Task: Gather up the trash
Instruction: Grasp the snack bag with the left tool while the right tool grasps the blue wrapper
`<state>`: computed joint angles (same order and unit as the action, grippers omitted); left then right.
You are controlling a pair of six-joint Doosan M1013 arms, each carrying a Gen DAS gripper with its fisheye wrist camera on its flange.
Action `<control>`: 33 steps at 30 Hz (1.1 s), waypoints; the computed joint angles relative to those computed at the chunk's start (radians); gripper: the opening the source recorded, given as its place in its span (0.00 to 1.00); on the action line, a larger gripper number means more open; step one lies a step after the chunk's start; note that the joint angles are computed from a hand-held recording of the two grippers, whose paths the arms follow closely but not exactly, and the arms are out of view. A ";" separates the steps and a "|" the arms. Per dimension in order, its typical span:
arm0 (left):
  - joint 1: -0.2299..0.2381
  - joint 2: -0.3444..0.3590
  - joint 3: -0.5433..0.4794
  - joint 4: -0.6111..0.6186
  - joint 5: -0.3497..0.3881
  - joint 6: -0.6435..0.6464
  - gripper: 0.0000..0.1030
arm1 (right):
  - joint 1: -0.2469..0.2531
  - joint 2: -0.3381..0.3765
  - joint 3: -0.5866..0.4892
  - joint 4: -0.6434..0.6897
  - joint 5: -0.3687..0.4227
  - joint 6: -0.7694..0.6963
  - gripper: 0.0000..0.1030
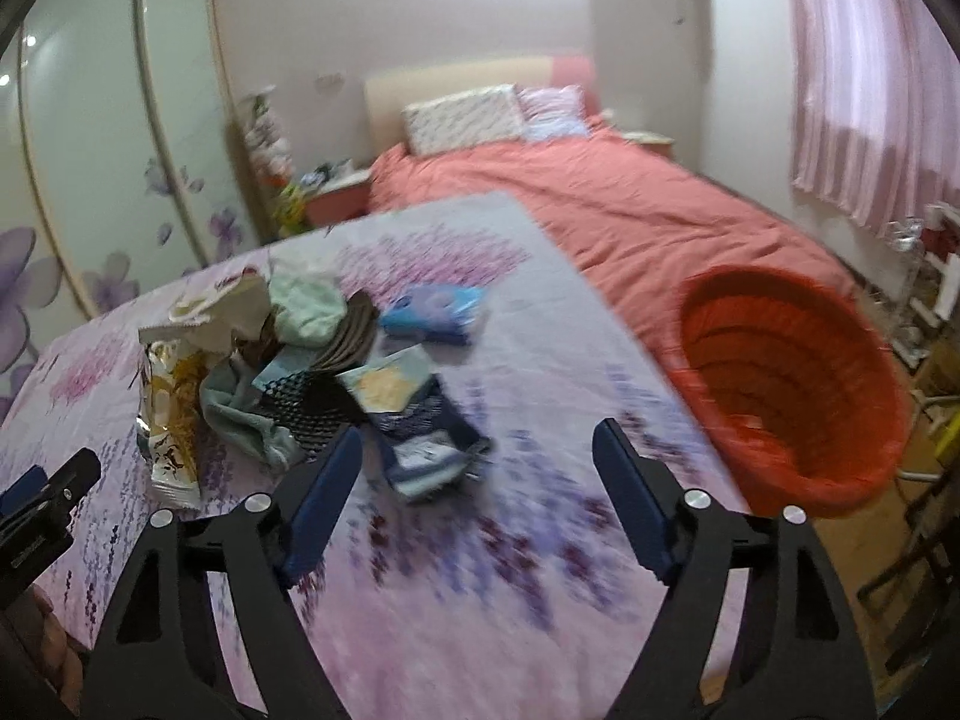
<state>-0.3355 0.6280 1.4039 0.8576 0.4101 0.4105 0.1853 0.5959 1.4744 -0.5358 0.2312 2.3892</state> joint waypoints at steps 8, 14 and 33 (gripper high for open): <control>0.031 0.059 -0.085 -0.325 -0.034 0.312 0.92 | -0.001 0.069 -0.112 0.263 0.128 -0.299 0.75; 0.041 0.101 -0.147 -0.540 0.006 0.525 0.73 | -0.003 0.073 -0.122 0.311 0.164 -0.361 0.65; 0.047 0.114 -0.160 -0.709 -0.010 0.708 0.35 | -0.022 0.078 -0.122 0.453 0.150 -0.463 0.48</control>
<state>-0.2884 0.7421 1.2436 0.1488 0.4004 1.1189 0.1630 0.6738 1.3519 -0.0824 0.3814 1.9265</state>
